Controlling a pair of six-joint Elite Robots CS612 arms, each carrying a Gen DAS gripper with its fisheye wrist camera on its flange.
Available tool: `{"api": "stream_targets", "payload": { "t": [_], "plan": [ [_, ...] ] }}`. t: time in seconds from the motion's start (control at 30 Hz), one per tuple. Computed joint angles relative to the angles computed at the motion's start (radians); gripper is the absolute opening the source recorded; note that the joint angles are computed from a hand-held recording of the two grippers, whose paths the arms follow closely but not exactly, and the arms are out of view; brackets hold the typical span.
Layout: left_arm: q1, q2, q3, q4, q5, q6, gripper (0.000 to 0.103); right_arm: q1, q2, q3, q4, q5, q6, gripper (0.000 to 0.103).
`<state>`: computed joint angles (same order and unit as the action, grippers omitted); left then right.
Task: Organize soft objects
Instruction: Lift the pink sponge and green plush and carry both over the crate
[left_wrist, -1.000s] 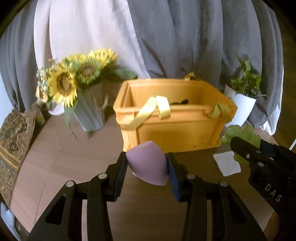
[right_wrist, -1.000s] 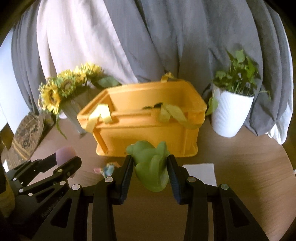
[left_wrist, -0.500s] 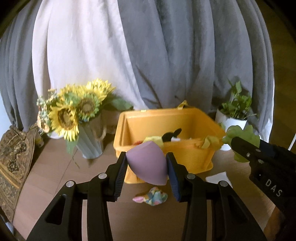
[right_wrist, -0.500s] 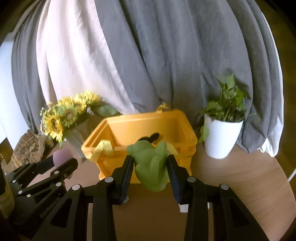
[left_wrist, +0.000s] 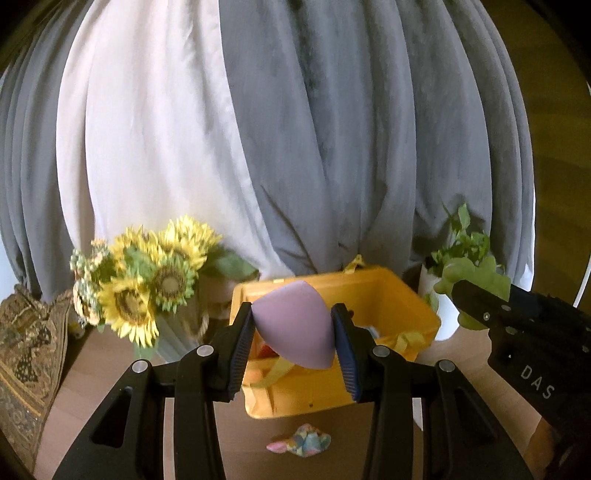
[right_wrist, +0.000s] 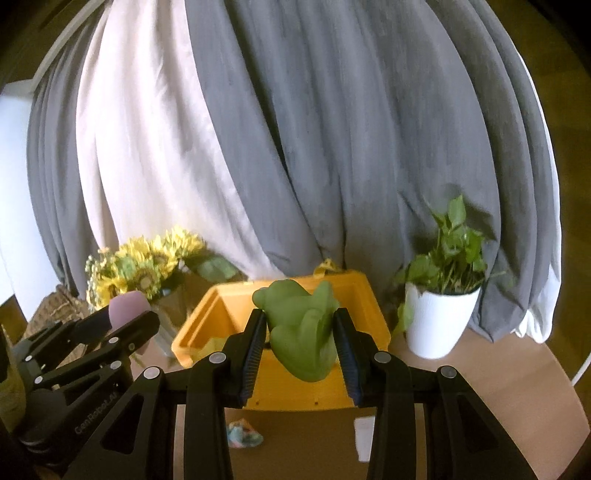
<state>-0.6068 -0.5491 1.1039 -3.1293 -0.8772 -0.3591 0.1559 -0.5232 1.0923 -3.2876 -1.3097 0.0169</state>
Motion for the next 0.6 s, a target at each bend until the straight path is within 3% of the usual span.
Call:
{"api": "stream_targets", "payload": {
  "t": [0.6],
  "plan": [
    [0.021, 0.059, -0.133, -0.044, 0.021, 0.104, 0.042, 0.004, 0.057, -0.132, -0.008, -0.011, 0.011, 0.039]
  ]
}}
